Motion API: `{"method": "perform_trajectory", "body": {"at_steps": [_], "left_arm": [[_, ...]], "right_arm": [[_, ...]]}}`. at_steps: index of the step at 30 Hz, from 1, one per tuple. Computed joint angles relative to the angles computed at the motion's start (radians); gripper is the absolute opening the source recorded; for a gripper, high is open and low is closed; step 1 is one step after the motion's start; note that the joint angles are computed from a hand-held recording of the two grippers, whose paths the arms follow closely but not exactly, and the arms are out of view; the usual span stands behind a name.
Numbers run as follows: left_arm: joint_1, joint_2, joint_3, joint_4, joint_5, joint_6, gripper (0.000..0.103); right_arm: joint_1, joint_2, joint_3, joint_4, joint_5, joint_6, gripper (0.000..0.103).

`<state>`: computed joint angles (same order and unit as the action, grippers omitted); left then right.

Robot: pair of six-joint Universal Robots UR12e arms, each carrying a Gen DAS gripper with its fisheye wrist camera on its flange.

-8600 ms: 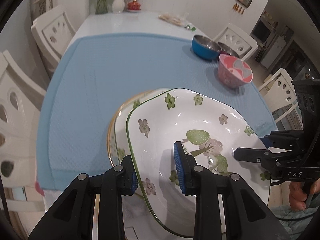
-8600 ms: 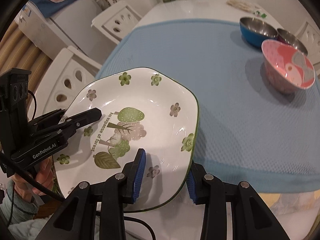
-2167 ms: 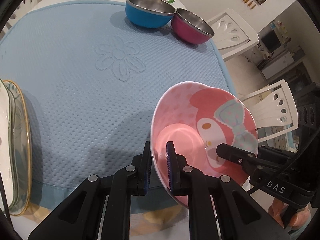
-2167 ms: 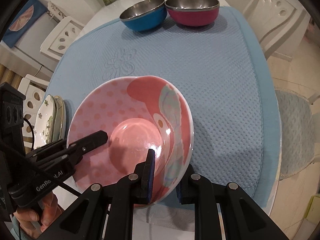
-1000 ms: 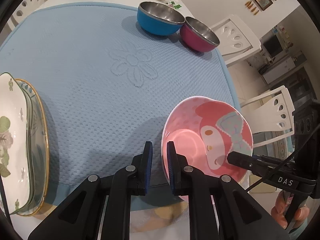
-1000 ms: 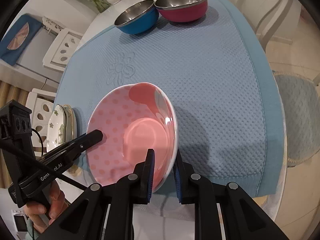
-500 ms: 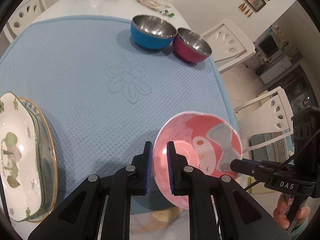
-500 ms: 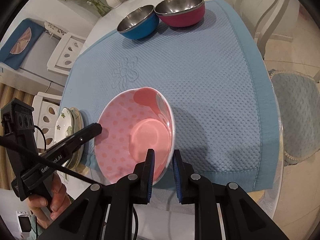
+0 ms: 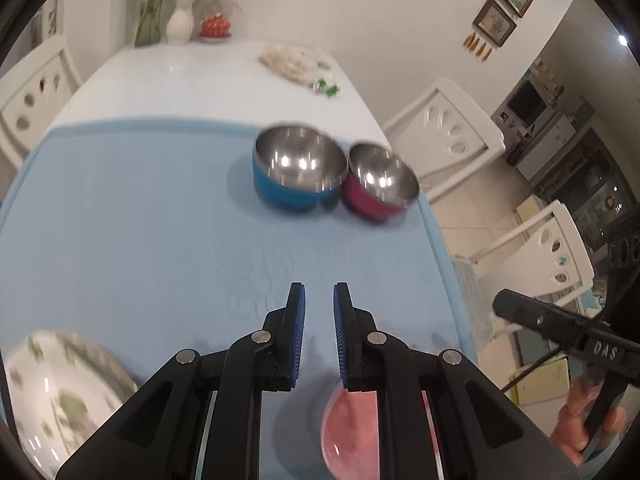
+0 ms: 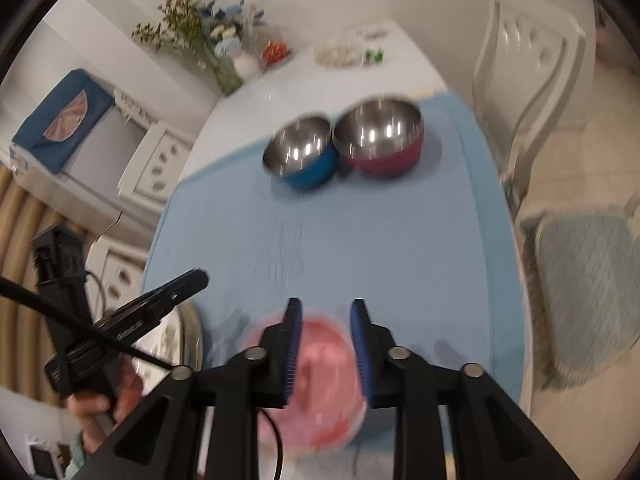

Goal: Organize plates and bowls
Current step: 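Lower the pink bowl onto the mat and open both tools, then move both tools to the blue steel bowl and grasp its rim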

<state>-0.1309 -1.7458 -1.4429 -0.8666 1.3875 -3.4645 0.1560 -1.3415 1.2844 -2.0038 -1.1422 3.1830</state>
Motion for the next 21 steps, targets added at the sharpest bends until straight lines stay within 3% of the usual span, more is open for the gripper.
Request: {"method": "perform_trajectory", "body": {"at_steps": [1,4,5,12,21], "left_arm": [[0.004,-0.015,0.021,-0.001,0.004,0.002,0.02],[0.016,-0.065,0.081,-0.002,0.027,-0.001,0.045],[0.021,-0.078,0.094,-0.002,0.03,-0.006,0.047],[0.078,-0.202,0.211,-0.047,-0.074,-0.074,0.047],[0.104,-0.309,0.307,-0.111,-0.137,-0.062,0.044]], "right_arm": [[0.003,0.01,-0.009,-0.014,-0.002,0.008,0.052],[0.024,0.074,-0.078,-0.012,0.002,0.028,0.054],[0.03,0.093,-0.1,0.004,0.002,0.036,0.053],[0.047,0.242,-0.266,0.124,0.066,0.154,0.053],[0.057,0.357,-0.399,0.175,0.078,0.259,0.054]]}}
